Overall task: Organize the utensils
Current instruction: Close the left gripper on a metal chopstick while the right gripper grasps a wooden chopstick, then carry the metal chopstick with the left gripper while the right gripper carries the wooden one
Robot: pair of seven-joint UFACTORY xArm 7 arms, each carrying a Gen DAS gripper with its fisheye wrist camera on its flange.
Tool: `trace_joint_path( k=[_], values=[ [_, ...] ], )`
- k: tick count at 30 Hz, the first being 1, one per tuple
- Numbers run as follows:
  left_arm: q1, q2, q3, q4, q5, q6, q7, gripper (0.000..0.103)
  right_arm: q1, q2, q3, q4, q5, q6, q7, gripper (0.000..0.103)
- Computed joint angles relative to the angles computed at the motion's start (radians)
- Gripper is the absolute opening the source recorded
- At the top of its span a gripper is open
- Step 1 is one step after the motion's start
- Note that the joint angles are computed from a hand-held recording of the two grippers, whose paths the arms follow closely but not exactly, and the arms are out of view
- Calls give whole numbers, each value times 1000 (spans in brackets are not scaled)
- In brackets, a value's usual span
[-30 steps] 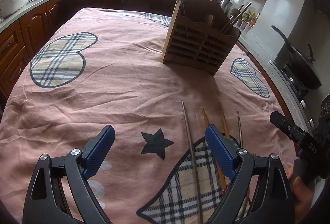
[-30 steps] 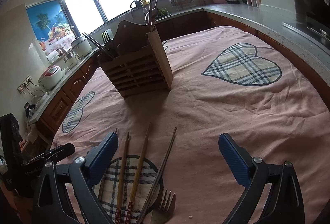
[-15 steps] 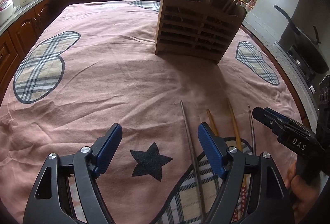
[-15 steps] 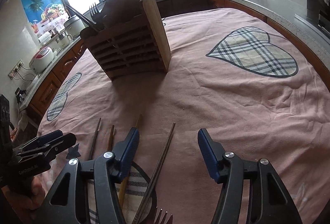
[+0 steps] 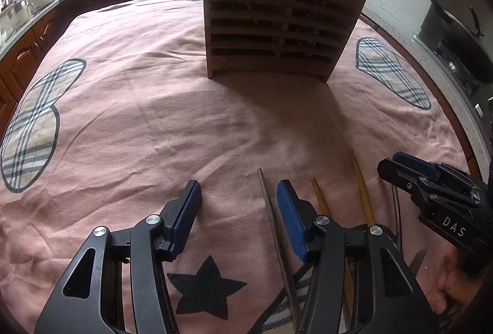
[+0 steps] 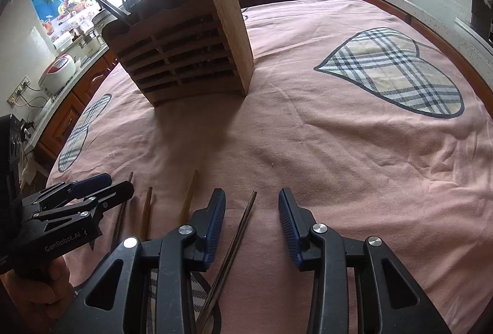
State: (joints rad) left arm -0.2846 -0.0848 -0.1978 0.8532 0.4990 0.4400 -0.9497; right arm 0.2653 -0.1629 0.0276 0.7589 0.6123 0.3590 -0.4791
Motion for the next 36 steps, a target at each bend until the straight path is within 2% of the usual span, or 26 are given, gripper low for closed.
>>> trace_joint_path(
  k=[1, 2, 4, 5, 6, 10, 12, 23, 30, 36],
  values=[
    [0, 4, -4, 6, 16, 9, -5, 43, -4, 0, 8, -3, -25, -8, 11, 37],
    [-2, 8, -6, 11, 27, 15, -4, 34, -6, 0, 14, -6, -46, -16, 18, 35],
    [-5, 15, -3, 17, 30, 9, 4, 23, -8, 2, 22, -10, -87, -31, 36, 26],
    [-7, 17, -1, 18, 25, 6, 10, 14, -8, 5, 25, -11, -104, -39, 46, 20],
    [-9, 19, 1, 20, 17, 3, 19, 9, -6, 8, 23, -9, -110, -39, 46, 12],
    [-12, 14, 9, 9, -12, -19, 38, 8, 14, 15, -1, 6, -36, -15, 1, 10],
    [-12, 5, 17, -6, -66, -45, 72, 8, 16, 16, -14, 15, 26, 12, -32, 9],
    [-3, -147, 17, -133, -305, -139, 194, 6, 13, -49, -25, 13, 182, 80, -122, 7],
    [31, -299, -28, -211, -345, -145, 179, 5, 48, -144, -59, -13, 286, 94, -199, 6],
    [47, -440, -54, -266, -363, -138, 173, 5, 79, -235, -79, -45, 322, 72, -233, 5]
  ],
)
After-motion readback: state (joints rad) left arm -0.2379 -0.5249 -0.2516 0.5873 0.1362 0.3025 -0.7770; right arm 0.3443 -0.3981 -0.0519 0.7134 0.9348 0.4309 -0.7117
